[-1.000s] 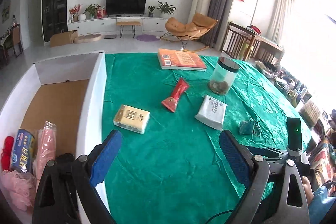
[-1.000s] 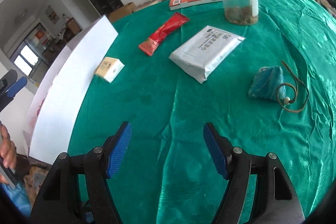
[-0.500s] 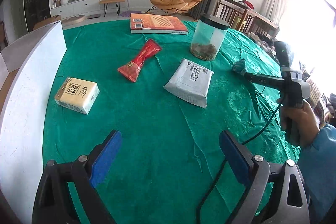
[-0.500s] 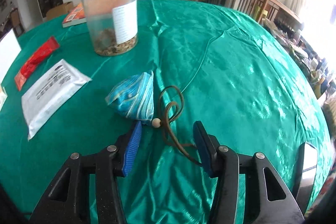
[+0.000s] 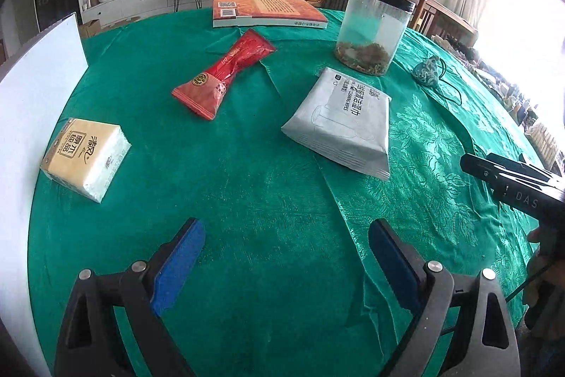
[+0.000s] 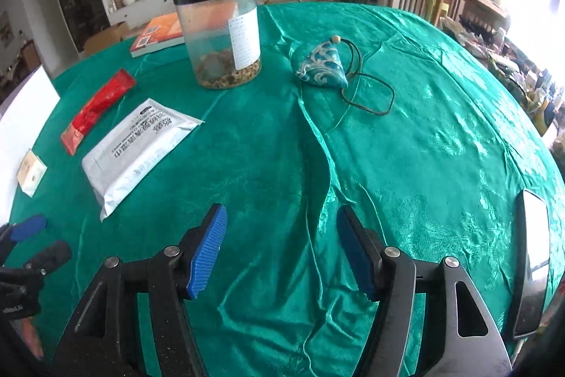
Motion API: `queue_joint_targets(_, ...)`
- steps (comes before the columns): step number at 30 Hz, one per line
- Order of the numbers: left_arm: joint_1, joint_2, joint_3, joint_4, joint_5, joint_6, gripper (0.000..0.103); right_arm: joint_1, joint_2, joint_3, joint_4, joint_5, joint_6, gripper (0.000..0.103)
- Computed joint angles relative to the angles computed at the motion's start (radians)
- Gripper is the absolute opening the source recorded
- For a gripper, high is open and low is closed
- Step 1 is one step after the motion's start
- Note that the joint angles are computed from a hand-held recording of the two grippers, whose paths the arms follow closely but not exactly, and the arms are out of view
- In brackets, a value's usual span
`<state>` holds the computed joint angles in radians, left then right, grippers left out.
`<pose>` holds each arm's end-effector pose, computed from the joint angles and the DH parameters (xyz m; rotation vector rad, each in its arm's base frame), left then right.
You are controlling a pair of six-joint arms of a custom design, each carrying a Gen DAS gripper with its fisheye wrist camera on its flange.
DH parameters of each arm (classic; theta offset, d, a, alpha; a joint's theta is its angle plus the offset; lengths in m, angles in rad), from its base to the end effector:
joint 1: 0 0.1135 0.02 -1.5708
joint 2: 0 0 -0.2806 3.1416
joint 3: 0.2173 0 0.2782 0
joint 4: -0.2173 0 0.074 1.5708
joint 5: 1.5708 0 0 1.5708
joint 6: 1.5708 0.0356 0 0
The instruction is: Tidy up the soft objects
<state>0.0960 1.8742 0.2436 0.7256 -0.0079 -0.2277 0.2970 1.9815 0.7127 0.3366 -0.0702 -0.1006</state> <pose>0.2141 0.0209 0.0203 -0.4024 2.4434 -0.0466 0.3200 0.1005 0.0413 -0.5238 2.4525 0.1689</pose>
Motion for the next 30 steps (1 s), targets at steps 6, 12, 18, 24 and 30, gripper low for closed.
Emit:
queue_joint_targets(6, -0.035, 0.020, 0.011, 0.000, -0.027, 0.017, 0.103, -0.032, 0.038, -0.015, 0.045, -0.004, 0.034, 0.068)
queue_joint_targets(12, -0.083, 0.024, 0.044, -0.064, -0.101, 0.016, 0.103, -0.010, 0.054, -0.021, 0.080, 0.037, 0.025, 0.077)
queue_joint_targets(18, -0.094, 0.033, 0.051, -0.072, -0.122, 0.017, 0.103, -0.013, 0.061, -0.020, 0.087, 0.033, 0.029, 0.081)
queue_joint_targets(24, -0.093, 0.033, 0.050, -0.071, -0.121, 0.018, 0.103, -0.008, 0.061, -0.018, 0.082, 0.036, 0.031, 0.082)
queue_joint_targets(30, -0.094, 0.033, 0.051, -0.071, -0.122, 0.018, 0.103, -0.007, 0.060, -0.019, 0.082, 0.037, 0.032, 0.083)
